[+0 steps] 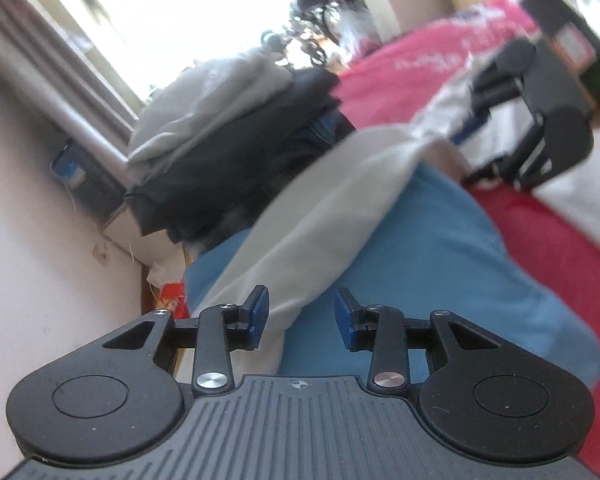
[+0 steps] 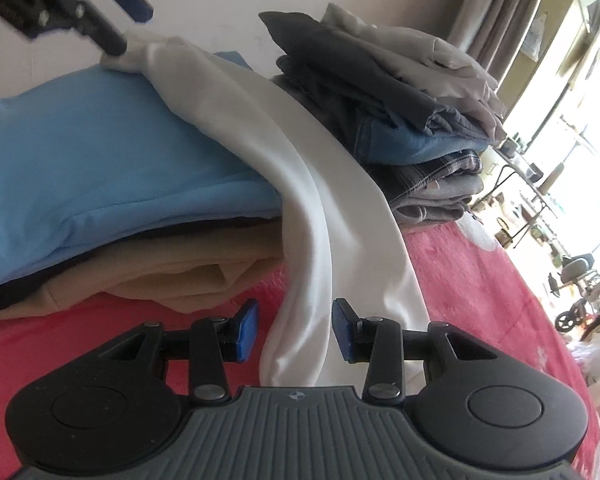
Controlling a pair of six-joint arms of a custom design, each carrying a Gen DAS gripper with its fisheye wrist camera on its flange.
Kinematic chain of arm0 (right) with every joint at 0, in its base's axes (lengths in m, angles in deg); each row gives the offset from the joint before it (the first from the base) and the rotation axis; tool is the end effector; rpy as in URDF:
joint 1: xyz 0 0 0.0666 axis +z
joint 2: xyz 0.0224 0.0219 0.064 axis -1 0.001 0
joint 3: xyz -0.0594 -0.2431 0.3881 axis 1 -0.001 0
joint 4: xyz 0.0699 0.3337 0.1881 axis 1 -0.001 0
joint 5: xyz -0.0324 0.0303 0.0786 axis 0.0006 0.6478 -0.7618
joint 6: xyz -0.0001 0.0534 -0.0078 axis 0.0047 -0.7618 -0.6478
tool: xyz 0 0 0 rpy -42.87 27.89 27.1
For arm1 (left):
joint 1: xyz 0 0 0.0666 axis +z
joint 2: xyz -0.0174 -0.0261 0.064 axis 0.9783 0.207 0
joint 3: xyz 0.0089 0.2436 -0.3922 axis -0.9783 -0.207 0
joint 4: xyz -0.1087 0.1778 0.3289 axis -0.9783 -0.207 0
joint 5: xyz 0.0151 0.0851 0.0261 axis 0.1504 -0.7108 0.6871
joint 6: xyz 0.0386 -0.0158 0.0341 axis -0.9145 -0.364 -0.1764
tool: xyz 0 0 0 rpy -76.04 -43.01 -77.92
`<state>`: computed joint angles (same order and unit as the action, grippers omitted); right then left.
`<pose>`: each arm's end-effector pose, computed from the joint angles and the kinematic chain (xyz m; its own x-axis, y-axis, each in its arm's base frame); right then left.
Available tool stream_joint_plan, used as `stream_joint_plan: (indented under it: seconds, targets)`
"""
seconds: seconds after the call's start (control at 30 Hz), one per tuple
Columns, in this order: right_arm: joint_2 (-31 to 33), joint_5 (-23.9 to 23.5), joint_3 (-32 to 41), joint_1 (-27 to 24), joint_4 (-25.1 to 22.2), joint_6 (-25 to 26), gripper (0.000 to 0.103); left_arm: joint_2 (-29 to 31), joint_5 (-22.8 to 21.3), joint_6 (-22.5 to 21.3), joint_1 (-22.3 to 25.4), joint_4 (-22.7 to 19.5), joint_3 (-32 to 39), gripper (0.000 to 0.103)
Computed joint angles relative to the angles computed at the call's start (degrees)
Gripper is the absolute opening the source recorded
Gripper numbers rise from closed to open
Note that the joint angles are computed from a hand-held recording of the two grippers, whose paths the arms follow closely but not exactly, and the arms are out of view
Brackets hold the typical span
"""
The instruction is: Fold clothes
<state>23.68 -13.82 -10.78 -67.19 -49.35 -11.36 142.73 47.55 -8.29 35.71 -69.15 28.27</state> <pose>0.3798 0.1683 0.4751 -0.1324 -0.7384 -0.6613 -0.8213 0.4553 -0.3438 0.3220 -0.2712 0.5475 -0.5059 0.6409 -0.5774 0.4491 0.7671 0.4580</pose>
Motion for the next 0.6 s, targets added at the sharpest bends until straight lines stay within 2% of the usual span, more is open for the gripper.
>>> stream_joint_plan:
  seconds: [0.1, 0.13, 0.2, 0.27, 0.3, 0.37, 0.47, 0.6]
  targets:
    - [0.31, 1.17, -0.23, 0.62, 1.1, -0.47, 0.038, 0.54, -0.06, -0.82, 0.3, 1.55, -1.09, 0.036]
    - [0.26, 1.63, -0.4, 0.77, 1.73, -0.57, 0.028, 0.64, -0.84, -1.33, 0.16, 2.45, -1.66, 0.034]
    - [0.11, 2.45, -0.43, 0.7, 2.64, -1.43, 0.019, 1.12, -2.08, -1.31, -0.16, 2.79, -2.09, 0.025]
    - [-0.23, 1.69, -0.25, -0.11, 3.01, -3.54, 0.007, 0.92, -2.86, -1.21, -0.47, 3.93, -2.82, 0.011]
    - [-0.45, 0.86, -0.15, -0.68, 3.12, -4.62, 0.007, 0.66, -3.23, -1.35, -0.66, 4.59, -3.14, 0.005]
    - [-1.19, -0.47, -0.22, -1.63, 3.57, -5.85, 0.004, -0.28, -3.64, -2.03, -0.95, 6.32, -3.8, 0.0]
    - [-2.78, -3.31, -0.68, -2.96, 4.47, -6.38, 0.003, -2.39, -3.65, -3.58, -1.23, 8.46, -4.3, 0.0]
    - [-4.78, -6.6, -1.77, -3.86, 4.59, -5.07, 0.003, -3.41, -3.6, -6.32, -0.63, 5.3, -2.11, 0.0]
